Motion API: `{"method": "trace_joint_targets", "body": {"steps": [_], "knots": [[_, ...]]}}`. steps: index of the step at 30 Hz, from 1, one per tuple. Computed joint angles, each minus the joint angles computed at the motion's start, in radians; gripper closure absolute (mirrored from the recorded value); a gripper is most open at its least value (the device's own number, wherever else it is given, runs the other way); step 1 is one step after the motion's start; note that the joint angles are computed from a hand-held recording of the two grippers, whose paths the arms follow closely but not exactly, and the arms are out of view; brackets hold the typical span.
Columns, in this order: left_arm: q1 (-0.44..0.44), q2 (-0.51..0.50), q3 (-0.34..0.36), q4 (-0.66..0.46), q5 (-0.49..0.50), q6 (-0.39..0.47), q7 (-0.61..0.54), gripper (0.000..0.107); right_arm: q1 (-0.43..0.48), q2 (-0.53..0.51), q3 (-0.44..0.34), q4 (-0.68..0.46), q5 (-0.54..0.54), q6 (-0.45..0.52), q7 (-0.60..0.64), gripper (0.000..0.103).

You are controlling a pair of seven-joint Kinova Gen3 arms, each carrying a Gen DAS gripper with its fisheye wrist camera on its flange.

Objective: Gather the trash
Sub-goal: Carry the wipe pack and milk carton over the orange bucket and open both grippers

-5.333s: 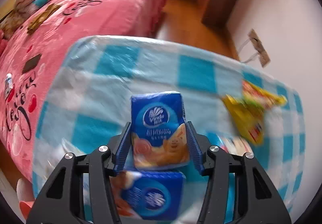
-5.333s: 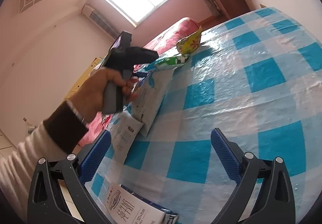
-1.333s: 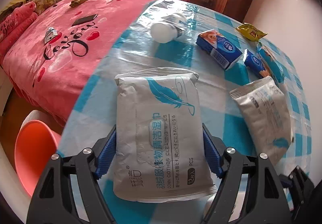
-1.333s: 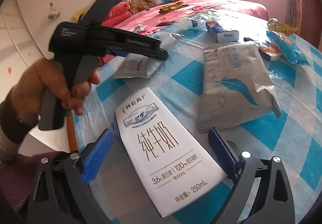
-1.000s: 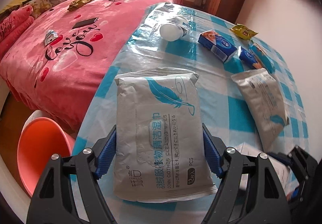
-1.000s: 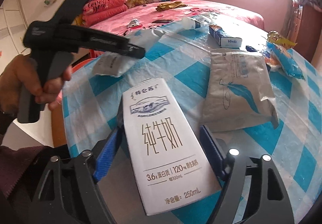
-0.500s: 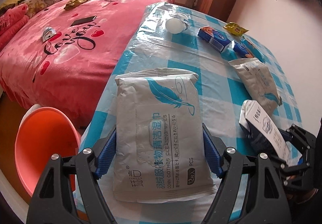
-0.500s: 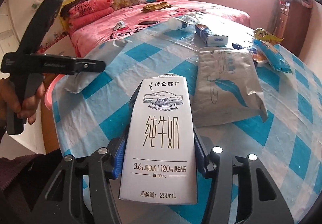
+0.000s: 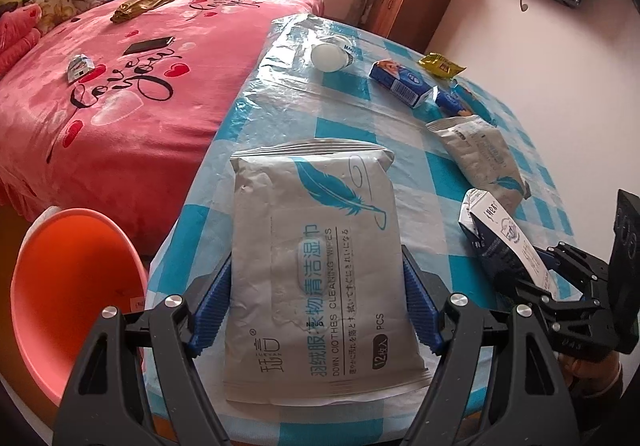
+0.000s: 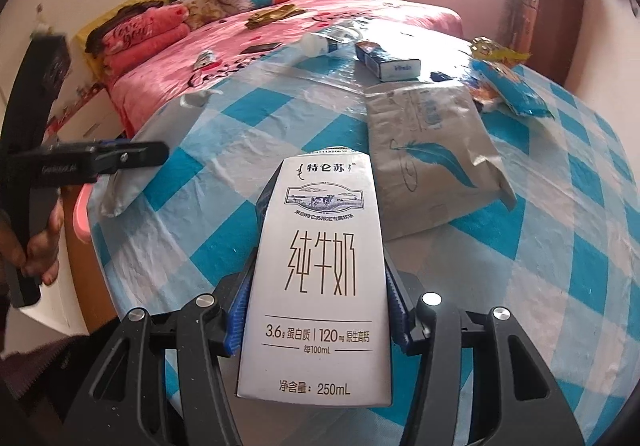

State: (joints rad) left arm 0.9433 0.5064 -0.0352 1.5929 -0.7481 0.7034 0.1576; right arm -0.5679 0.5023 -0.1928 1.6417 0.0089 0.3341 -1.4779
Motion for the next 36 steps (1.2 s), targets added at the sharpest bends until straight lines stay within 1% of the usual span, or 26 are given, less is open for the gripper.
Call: {"method": "trace_joint_targets", "body": {"steps": [2,4,9,14,17,24,32,36], "knots": [[0.009,-0.010,-0.009,0.019,-0.014,-0.016,0.023,0.030,0.027,0.007,-0.026,-0.019,-0.027,0.025,0.006,0.048],[0.017,-0.023,-0.017,0.041,-0.034,-0.029,0.048,0.030,0.033,0.010,-0.031,-0.031,-0.044,0.039,0.004,0.048],[0.033,-0.057,-0.020,0.093,-0.084,-0.038,0.121,0.030,0.067,0.024,-0.073,-0.070,-0.101,0.080,0.026,0.048],[0.041,-0.100,-0.006,0.156,-0.150,-0.019,0.224,0.030,0.091,0.037,-0.115,-0.114,-0.166,0.119,0.066,0.048],[0.035,-0.124,0.017,0.189,-0.183,0.009,0.275,0.030,0.094,0.059,-0.139,-0.169,-0.205,0.167,0.099,0.048],[0.016,-0.183,0.078,0.286,-0.227,0.085,0.409,0.030,0.037,0.118,-0.151,-0.302,-0.252,0.275,0.161,0.048],[-0.032,-0.232,0.161,0.403,-0.221,0.150,0.564,0.030,-0.078,0.206,-0.141,-0.487,-0.269,0.420,0.219,0.048],[-0.055,-0.252,0.194,0.453,-0.207,0.181,0.628,0.030,-0.142,0.275,-0.126,-0.622,-0.268,0.523,0.229,0.048]]}}
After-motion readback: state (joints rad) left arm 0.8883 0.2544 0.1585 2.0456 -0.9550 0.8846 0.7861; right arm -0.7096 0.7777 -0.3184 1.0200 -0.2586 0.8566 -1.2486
